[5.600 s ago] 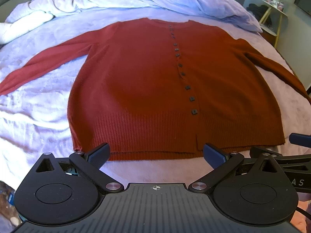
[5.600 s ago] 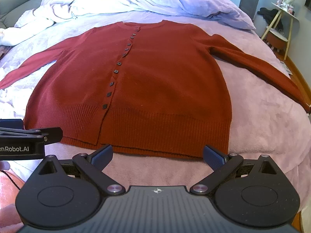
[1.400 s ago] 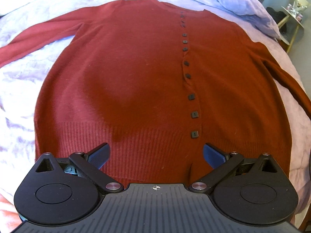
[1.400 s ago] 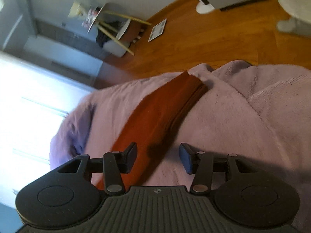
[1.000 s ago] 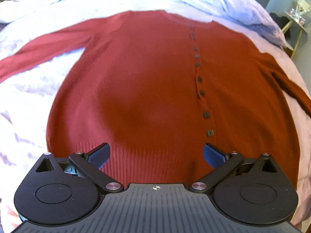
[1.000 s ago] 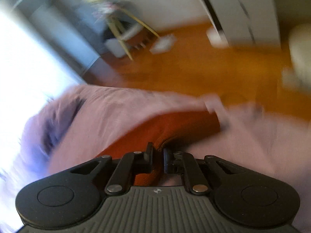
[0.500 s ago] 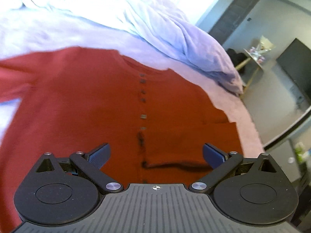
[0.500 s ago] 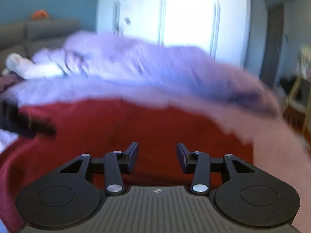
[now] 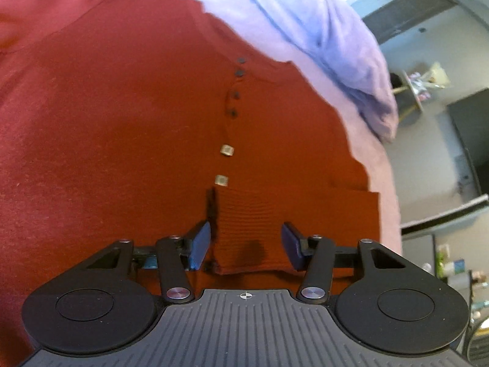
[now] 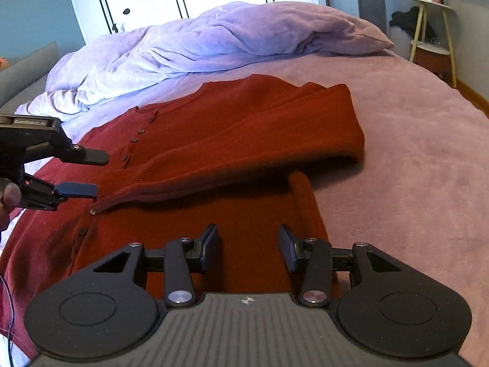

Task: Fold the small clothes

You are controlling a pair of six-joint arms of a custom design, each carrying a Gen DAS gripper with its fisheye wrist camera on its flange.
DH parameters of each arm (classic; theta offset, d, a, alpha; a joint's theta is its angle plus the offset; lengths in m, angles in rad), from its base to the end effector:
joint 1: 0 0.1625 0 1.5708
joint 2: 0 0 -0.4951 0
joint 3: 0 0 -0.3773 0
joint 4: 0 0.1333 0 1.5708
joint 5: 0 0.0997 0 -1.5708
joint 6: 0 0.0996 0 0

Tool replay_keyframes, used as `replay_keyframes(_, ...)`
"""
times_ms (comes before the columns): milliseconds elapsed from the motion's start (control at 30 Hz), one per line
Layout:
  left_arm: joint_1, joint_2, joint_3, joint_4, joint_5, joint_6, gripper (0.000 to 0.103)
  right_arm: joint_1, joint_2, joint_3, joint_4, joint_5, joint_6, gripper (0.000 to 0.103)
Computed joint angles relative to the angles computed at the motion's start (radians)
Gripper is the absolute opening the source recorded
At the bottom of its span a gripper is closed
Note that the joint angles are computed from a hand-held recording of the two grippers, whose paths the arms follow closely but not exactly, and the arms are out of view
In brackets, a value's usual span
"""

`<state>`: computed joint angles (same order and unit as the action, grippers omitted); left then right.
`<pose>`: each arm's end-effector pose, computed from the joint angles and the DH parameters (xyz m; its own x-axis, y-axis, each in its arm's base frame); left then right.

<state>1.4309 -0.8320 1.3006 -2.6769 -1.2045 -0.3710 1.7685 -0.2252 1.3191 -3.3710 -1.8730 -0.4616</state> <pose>0.0550 -0.8212 0.3427 -0.9300 -0.3639 -0.0524 -0.2415 0.7123 -0.6590 0.2575 -0.7575 -0.0698 -0.8055 -0.3305 0.4918 -0.5676 0.6687 -0.4803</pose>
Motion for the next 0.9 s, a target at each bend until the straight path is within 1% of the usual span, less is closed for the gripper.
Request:
replay_keyframes(67, 0.002, -0.002, -0.001, 0.007, -0.004, -0.019, 0.056, 0.003, 0.002, 0.001, -0.005, -0.001, 0.000, 0.049)
replay_keyframes(100, 0.003, -0.004, 0.004, -0.006, -0.016, -0.014, 0.058, 0.004, 0.004, -0.001, -0.004, -0.001, 0.002, 0.050)
replay_keyframes(133, 0.003, -0.003, 0.002, -0.007, -0.020, -0.002, 0.060, 0.004, 0.001, 0.000, 0.000, 0.000, 0.006, 0.051)
replay_keyframes(233, 0.003, 0.008, -0.020, 0.033, -0.013, 0.014, 0.060, 0.001, -0.008, 0.015, -0.007, 0.007, 0.010, 0.051)
replay_keyframes(300, -0.001, 0.019, -0.040, 0.055, 0.007, 0.028, 0.048, -0.001, -0.007, 0.018, -0.014, 0.011, 0.006, 0.051)
replay_keyframes(333, -0.005, 0.024, -0.050, 0.071, 0.031, 0.037, 0.029, 0.000, -0.006, 0.017, -0.015, 0.007, 0.005, 0.051)
replay_keyframes(367, -0.003, 0.019, -0.052, 0.087, 0.026, 0.036, 0.007, 0.002, -0.005, 0.015, -0.015, 0.003, 0.007, 0.051)
replay_keyframes(400, 0.004, 0.021, -0.066, 0.112, 0.000, 0.015, 0.006, 0.003, -0.004, 0.012, -0.013, -0.001, 0.010, 0.051)
replay_keyframes(433, 0.007, 0.020, -0.070, 0.116, -0.012, 0.003, 0.005, 0.004, -0.004, 0.010, -0.011, -0.002, 0.016, 0.051)
replay_keyframes(500, -0.006, 0.018, -0.060, 0.076, 0.023, 0.051, 0.005, 0.005, -0.003, 0.004, -0.006, -0.005, 0.025, 0.051)
replay_keyframes(600, -0.018, -0.005, -0.038, -0.014, 0.030, 0.123, 0.005, 0.011, 0.001, -0.008, -0.015, -0.024, 0.022, 0.051)
replay_keyframes(667, -0.029, -0.020, -0.029, -0.089, 0.072, 0.179, 0.005, 0.016, 0.009, -0.022, -0.027, -0.050, 0.003, 0.051)
replay_keyframes(700, -0.035, -0.026, -0.028, -0.128, 0.105, 0.221, 0.005, 0.021, 0.017, -0.033, -0.040, -0.073, -0.023, 0.051)
replay_keyframes(767, -0.044, -0.032, -0.032, -0.197, 0.191, 0.314, 0.005, 0.030, 0.037, -0.060, -0.059, -0.116, -0.078, 0.051)
replay_keyframes(800, -0.043, -0.033, -0.038, -0.213, 0.226, 0.343, 0.005, 0.033, 0.046, -0.073, -0.063, -0.132, -0.101, 0.051)
replay_keyframes(900, -0.032, -0.023, -0.057, -0.238, 0.379, 0.415, 0.005, 0.045, 0.080, -0.127, -0.063, -0.192, -0.160, 0.051)
